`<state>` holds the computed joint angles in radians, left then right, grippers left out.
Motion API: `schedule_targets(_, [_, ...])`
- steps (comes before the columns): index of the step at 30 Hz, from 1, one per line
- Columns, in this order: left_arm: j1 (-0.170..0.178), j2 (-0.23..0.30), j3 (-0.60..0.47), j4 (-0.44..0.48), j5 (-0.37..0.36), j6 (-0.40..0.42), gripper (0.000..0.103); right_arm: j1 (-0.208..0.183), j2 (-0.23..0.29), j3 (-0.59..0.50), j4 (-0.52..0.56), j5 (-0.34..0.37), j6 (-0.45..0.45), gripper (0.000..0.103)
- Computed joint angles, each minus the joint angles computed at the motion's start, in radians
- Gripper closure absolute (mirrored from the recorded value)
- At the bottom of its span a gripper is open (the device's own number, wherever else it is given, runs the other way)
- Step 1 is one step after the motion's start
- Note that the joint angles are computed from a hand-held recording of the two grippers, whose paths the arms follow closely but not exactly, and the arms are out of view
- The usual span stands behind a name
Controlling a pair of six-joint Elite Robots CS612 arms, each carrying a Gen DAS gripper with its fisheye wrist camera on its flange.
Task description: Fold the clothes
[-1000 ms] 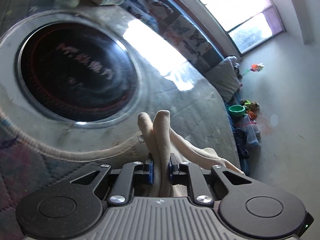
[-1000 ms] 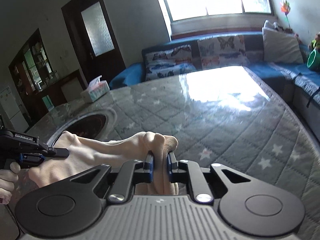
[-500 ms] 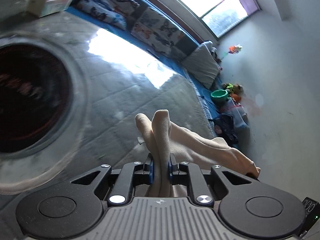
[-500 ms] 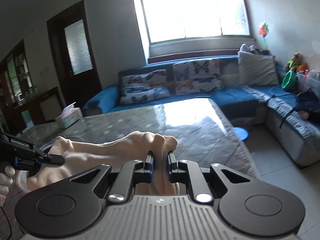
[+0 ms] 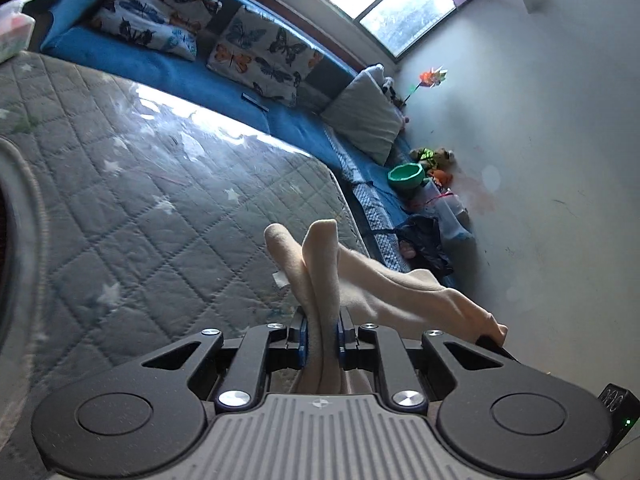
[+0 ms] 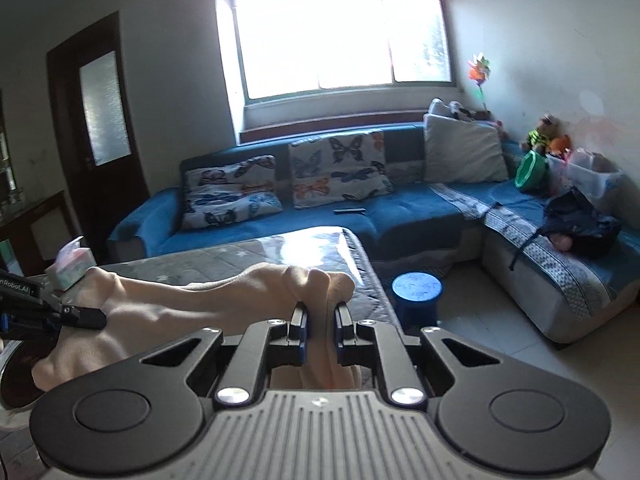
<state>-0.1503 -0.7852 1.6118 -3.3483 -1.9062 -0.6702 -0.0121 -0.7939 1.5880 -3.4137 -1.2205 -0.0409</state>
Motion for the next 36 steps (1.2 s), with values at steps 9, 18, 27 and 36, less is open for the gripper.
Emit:
schedule_targets(9, [0.002, 0.058, -0.088, 0.143, -0.027, 0.021, 0.088, 0.012, 0.063, -0.087, 0.133, -0.071, -0.012, 0.091])
schedule_targets(18, [0.011, 0.085, -0.106, 0.209, -0.029, 0.033, 0.087, 0.028, 0.122, -0.157, 0.230, -0.126, 0.009, 0.090])
schedule_targets(27, [0.008, 0.082, -0.089, 0.213, -0.017, 0.078, 0.086, 0.021, 0.135, -0.158, 0.260, -0.134, 0.017, 0.081])
schedule_targets(36, [0.005, 0.057, -0.063, 0.247, -0.048, 0.144, 0.088, 0.014, 0.097, -0.114, 0.310, -0.118, -0.064, 0.080])
